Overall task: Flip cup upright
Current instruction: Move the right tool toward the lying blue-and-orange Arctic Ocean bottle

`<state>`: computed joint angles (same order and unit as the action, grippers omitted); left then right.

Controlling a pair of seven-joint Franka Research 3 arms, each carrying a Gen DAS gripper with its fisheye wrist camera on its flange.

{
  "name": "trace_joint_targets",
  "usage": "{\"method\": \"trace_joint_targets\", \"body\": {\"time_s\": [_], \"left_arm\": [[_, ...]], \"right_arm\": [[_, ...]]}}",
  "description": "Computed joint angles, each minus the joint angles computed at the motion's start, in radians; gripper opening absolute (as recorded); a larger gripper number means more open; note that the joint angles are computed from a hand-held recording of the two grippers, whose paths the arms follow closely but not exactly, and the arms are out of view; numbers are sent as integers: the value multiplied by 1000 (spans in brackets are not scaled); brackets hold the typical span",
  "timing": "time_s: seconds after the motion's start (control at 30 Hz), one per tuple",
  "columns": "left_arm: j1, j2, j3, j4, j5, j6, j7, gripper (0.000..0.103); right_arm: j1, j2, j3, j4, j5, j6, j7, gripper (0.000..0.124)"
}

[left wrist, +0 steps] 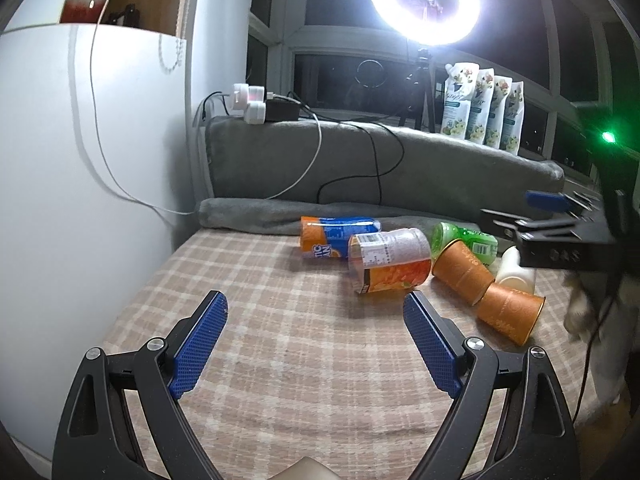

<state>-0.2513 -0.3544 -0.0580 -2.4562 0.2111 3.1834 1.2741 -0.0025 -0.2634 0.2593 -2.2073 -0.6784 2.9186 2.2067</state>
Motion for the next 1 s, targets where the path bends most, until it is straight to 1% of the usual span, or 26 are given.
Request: {"method": "trace_joint_targets", "body": {"time_s": [0.07,0.17,0.23,0.37,0.4,0.53,0.67,0.83,1.0], "left_arm": [[1,3,3,1,0,-2,0,90],[-11,9,21,5,-7,-11,10,90],[-26,13,37,6,-18,-14,23,90],[-38,22,54,9,-39,-16,40,90],[-45,24,62,10,-47,-18,46,90],[-57,35,78,14,-75,-28,67,90],[-105,47,124,21,-134,-47,114,90],[-138,68,150,33,-215,-71,180,90],[-153,93,157,48,-303,-94,253,90]], "right_arm": [[27,52,-10,54,21,-23,-60,103],[88,124,-45,128,58,-55,-159,103],[137,173,-79,183,118,-82,-256,103],[208,280,-122,312,217,-156,-439,103],[222,309,-129,350,258,-182,-501,103],[269,409,-159,488,329,-283,-641,103],[314,509,-198,632,356,-388,-728,103],[356,632,-239,815,403,-506,-832,103],[376,780,-256,1046,469,-669,-943,99]]}}
